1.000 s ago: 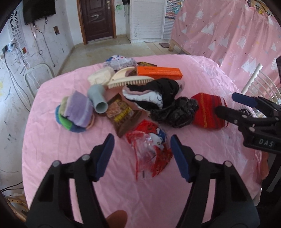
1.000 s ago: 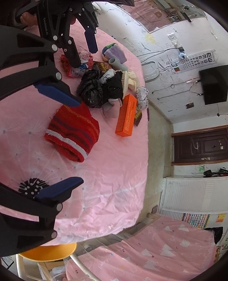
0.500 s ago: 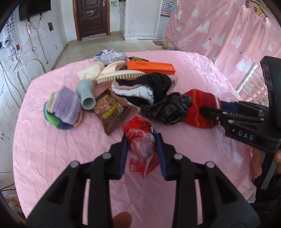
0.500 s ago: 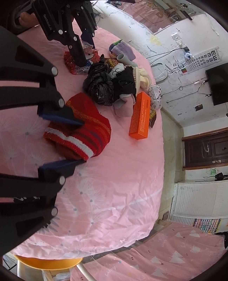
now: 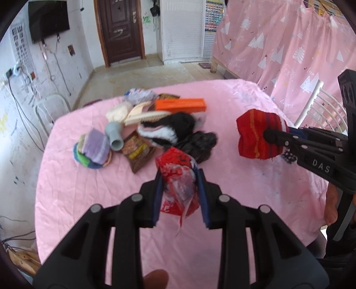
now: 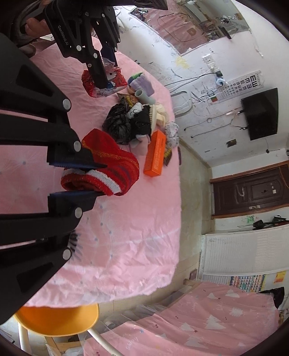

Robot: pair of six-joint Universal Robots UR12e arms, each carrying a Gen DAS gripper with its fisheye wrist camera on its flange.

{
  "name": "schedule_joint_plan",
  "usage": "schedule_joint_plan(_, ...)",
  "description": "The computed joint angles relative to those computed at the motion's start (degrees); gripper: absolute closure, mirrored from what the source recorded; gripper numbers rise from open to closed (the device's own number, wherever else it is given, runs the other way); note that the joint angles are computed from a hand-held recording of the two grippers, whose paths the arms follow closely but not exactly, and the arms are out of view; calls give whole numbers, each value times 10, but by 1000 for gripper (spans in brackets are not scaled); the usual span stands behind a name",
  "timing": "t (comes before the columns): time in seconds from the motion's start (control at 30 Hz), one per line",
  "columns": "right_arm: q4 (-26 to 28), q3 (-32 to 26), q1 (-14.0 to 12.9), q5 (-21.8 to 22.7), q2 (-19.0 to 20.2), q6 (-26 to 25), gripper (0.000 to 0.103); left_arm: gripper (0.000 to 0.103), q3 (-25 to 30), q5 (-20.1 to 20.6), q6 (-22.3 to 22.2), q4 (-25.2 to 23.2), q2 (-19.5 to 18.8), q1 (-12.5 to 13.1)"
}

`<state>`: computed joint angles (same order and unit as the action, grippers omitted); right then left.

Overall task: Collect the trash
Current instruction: 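Carry both items to the orange bucket and open both tools to drop them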

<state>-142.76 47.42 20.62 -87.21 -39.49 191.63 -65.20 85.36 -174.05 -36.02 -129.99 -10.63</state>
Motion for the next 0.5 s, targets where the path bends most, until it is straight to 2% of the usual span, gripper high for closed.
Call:
schedule_joint_plan(0.2, -75, 87, -13, -17, -49, 12, 98, 76, 19, 7, 24, 6, -6, -20)
schedule_joint_plan(0.5, -146, 179, -38, -69, -99, 43, 98, 76, 70, -4, 66, -13, -28, -55)
